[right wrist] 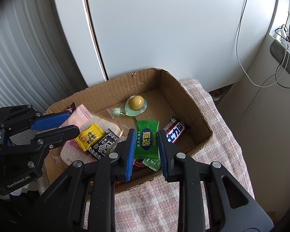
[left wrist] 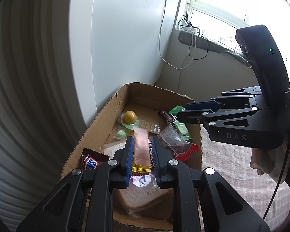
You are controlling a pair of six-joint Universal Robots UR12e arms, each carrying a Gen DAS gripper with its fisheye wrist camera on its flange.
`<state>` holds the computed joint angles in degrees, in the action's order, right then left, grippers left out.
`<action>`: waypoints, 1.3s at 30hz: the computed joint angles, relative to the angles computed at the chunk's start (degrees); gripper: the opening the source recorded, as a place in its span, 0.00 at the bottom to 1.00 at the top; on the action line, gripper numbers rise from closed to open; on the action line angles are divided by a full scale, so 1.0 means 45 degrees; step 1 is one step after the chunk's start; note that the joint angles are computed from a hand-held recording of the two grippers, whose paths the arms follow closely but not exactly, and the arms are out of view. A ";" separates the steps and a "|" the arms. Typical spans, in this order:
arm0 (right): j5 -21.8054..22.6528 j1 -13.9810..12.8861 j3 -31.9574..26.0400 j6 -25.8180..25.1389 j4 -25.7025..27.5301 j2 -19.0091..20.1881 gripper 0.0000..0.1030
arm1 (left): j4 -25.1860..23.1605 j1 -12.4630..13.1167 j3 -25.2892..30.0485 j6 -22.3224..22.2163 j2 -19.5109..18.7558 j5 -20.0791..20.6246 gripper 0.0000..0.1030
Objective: Organize snacks
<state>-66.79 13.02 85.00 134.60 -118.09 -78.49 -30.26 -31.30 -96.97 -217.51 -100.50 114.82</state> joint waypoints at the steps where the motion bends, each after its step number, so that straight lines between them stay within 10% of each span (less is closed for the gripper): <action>1: 0.0010 -0.0006 -0.0001 0.0056 -0.0035 -0.0004 0.30 | -0.0043 -0.0004 0.0007 -0.0002 0.0006 0.0006 0.17; 5: 0.0066 -0.0055 0.0091 0.0221 -0.0283 -0.0060 0.57 | -0.0035 -0.0044 -0.0025 -0.0035 0.0043 0.0165 0.23; 29: 0.0268 -0.0621 0.1822 0.1434 -0.2047 -0.1567 0.61 | -0.0165 -0.0624 -0.0415 -0.0603 0.0603 0.1253 0.63; 33: 0.0562 -0.0892 0.2573 0.1828 -0.2890 -0.2245 0.82 | -0.0162 -0.0795 -0.0559 -0.0797 0.0784 0.1462 0.67; 39: 0.0613 -0.1251 0.3441 0.2671 -0.3912 -0.3120 0.85 | -0.0284 -0.1184 -0.0584 -0.0868 0.0871 0.2115 0.70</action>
<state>-64.03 7.39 100.48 146.62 -135.69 -92.54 -31.54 -36.64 -99.60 -221.42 -96.57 124.33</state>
